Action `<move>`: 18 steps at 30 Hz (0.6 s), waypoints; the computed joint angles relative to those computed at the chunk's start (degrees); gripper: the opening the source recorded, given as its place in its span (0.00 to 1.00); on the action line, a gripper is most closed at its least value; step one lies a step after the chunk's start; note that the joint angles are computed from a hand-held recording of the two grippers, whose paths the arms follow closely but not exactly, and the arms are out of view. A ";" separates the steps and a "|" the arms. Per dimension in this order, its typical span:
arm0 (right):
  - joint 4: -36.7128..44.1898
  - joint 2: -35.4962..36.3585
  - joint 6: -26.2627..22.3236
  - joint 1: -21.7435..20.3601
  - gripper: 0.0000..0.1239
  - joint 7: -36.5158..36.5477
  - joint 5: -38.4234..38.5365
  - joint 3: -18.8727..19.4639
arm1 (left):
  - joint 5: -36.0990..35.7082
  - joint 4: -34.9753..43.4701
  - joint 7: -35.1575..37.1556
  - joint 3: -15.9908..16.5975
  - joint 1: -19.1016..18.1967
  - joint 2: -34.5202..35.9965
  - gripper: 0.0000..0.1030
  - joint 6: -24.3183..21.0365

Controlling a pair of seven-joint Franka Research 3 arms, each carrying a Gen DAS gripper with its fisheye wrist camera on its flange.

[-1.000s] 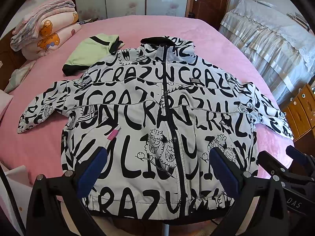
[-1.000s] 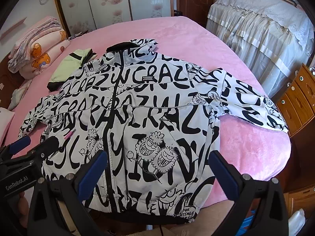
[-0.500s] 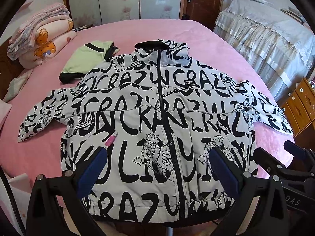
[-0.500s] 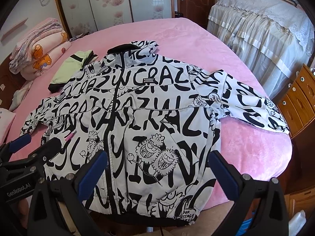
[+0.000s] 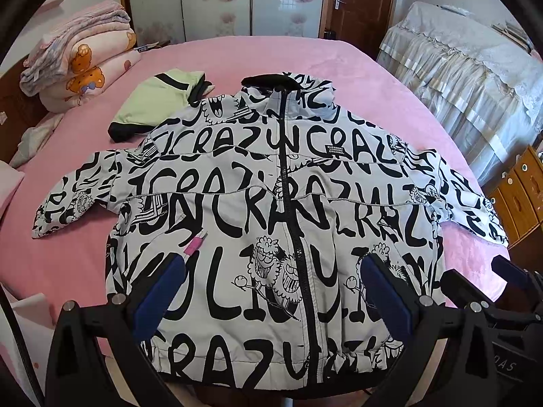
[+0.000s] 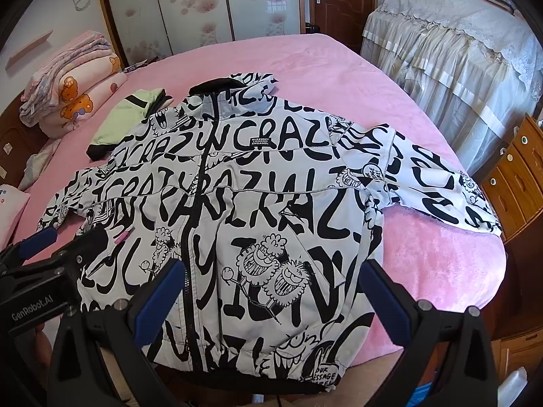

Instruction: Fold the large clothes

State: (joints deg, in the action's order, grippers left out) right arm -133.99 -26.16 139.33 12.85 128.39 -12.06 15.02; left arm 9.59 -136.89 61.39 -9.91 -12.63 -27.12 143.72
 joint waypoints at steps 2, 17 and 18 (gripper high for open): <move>-0.26 -0.26 -0.05 0.02 0.83 -0.09 0.04 -0.10 | 0.24 0.08 -0.08 -0.13 0.06 0.10 0.99 0.13; -0.08 -0.25 1.48 -0.31 0.83 0.10 -1.49 0.65 | 4.19 2.91 2.17 -0.92 0.46 1.30 0.99 -2.04; -0.03 -0.28 1.71 -0.31 0.83 -0.05 -1.60 0.59 | 4.41 3.24 2.63 -0.95 0.44 1.31 0.99 -2.09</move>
State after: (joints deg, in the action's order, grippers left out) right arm -134.02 -26.45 141.03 12.54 128.34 -13.66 15.61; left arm 14.00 -133.64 64.02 -10.86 -12.19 -25.81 141.63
